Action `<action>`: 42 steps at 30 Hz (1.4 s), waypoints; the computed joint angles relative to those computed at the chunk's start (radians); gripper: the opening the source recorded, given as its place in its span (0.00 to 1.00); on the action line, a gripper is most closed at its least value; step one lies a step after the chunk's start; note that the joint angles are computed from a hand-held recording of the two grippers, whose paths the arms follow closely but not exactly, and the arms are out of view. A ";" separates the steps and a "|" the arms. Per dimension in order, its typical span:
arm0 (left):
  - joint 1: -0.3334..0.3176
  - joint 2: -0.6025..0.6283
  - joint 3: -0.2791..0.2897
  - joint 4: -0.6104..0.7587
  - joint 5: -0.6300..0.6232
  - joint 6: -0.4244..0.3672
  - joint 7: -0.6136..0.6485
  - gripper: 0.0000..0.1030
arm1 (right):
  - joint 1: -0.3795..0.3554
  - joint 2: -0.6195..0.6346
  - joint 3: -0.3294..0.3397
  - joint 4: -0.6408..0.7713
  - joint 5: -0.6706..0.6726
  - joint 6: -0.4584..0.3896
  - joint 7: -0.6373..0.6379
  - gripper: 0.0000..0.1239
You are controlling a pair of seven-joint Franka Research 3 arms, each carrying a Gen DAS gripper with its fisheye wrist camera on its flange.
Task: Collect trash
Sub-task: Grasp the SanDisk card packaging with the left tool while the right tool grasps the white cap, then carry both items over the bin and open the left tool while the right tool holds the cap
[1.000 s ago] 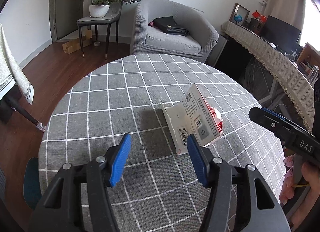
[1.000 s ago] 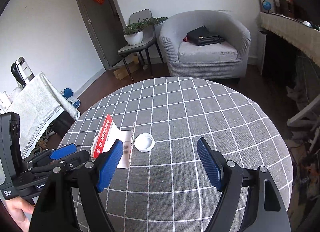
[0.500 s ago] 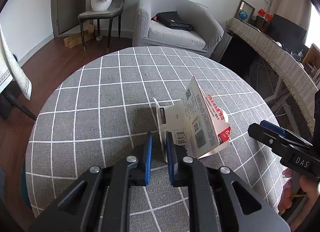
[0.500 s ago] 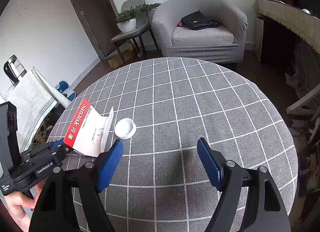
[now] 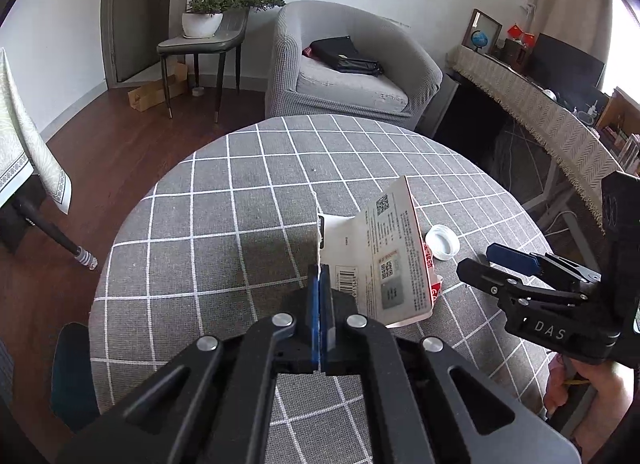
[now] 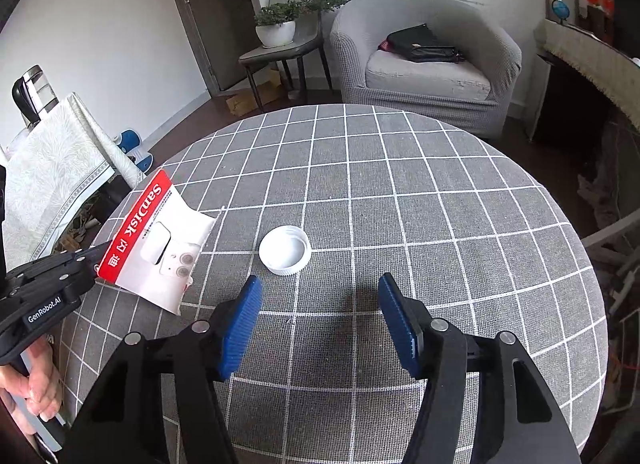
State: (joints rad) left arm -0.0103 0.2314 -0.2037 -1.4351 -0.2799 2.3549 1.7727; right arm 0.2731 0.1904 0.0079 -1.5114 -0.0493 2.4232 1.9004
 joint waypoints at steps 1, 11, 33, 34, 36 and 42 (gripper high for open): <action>0.001 -0.003 0.001 -0.005 0.000 0.000 0.000 0.01 | 0.004 0.006 -0.002 0.009 -0.014 -0.005 0.003 0.47; 0.037 -0.021 0.012 -0.021 -0.041 -0.008 0.050 0.01 | 0.045 0.109 -0.014 0.162 -0.081 -0.077 0.002 0.33; 0.107 -0.066 0.058 -0.047 -0.083 0.031 0.090 0.01 | 0.120 0.249 -0.013 0.380 -0.063 -0.055 0.004 0.25; 0.110 -0.072 0.061 -0.054 -0.085 0.035 0.095 0.01 | 0.122 0.257 -0.012 0.393 -0.052 -0.056 0.005 0.25; 0.118 -0.086 0.067 -0.070 -0.094 0.042 0.107 0.01 | 0.134 0.273 -0.014 0.422 -0.048 -0.062 0.010 0.24; 0.142 -0.121 0.088 -0.113 -0.132 0.061 0.173 0.01 | 0.181 0.339 -0.017 0.540 -0.058 -0.111 -0.002 0.24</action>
State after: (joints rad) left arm 0.1313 0.1103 -0.1155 -1.5482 -0.4122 2.4158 1.9459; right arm 0.4537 0.5290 -0.0094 -0.9710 -0.1075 2.3127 1.8984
